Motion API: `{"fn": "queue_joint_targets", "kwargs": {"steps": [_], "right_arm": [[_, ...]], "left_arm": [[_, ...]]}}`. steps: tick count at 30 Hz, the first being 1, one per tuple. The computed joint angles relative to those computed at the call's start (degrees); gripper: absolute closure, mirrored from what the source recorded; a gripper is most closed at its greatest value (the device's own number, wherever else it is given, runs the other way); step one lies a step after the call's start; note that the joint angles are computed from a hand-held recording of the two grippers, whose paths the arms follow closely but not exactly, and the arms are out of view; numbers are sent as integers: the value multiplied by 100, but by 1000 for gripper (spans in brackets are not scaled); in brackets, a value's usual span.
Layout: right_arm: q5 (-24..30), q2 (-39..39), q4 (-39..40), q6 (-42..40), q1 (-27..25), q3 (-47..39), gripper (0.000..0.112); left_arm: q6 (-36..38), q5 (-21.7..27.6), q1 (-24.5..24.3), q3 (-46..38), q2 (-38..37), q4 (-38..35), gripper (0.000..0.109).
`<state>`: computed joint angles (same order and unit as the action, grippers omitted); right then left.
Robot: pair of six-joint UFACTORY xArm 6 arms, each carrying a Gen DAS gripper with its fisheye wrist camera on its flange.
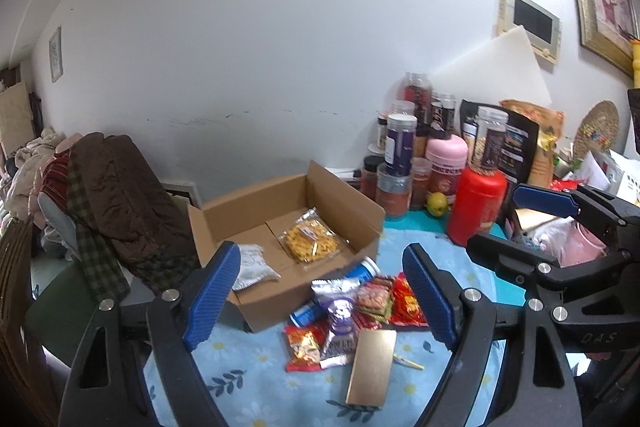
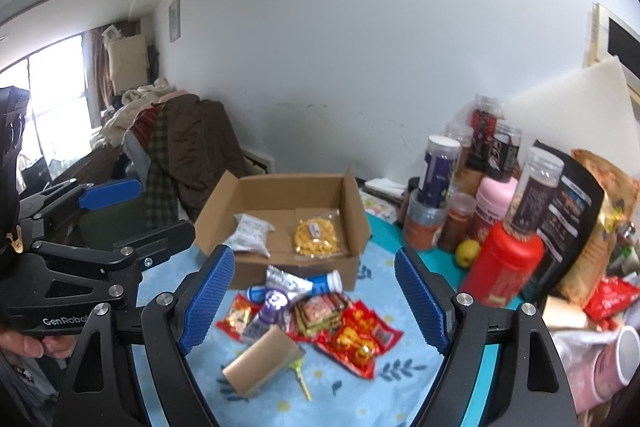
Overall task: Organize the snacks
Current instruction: 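Withdraw both tools from the box back toward the remaining snacks, then grasp the gold paper box with the left tool while the right tool grasps the yellow lollipop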
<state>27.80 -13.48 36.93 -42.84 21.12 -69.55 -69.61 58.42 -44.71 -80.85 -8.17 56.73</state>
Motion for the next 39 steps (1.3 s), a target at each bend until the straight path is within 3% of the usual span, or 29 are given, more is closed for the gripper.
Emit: {"fn": "queue_joint_targets", "kwargs": {"steps": [14,25,39], "right_arm": [[-61,-465,35,196,-66,994,29],[29,-380,192,278,-164,1305,29],[73,166,102,302,-222,1259,29]], "left_arm": [[-86,-607,55,751,-144,-633,25],[-100,-907,140,1089,-58,-951,25],[389,-1537,585,1303,458,-2014,25]]}}
